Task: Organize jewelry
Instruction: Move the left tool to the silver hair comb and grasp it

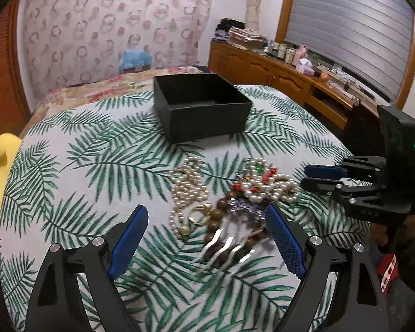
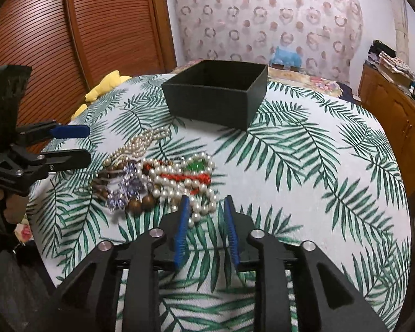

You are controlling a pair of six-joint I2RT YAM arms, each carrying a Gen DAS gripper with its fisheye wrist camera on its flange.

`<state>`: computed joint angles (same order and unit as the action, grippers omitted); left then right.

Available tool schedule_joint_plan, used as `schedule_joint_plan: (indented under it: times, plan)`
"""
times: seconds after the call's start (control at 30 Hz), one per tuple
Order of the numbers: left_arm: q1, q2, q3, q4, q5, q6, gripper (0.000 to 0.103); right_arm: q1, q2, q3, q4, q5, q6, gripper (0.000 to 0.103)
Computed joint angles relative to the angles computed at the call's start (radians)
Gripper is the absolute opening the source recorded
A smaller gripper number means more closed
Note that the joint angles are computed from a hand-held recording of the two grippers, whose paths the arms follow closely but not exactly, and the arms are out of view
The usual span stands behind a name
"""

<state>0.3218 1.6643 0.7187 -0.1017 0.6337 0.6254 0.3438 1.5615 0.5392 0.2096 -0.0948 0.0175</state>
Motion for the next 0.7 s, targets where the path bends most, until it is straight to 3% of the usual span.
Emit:
schedule_joint_plan:
  times: [0.37, 0.7]
  plan:
    - [-0.143, -0.059, -0.107, 0.078, -0.085, 0.045, 0.082, -0.031, -0.016, -0.031, 0.001, -0.013, 0.003, 0.032]
    - [-0.149, -0.02, -0.135, 0.135, -0.176, 0.081, 0.082, -0.022, -0.044, -0.024, -0.022, -0.013, -0.003, 0.032]
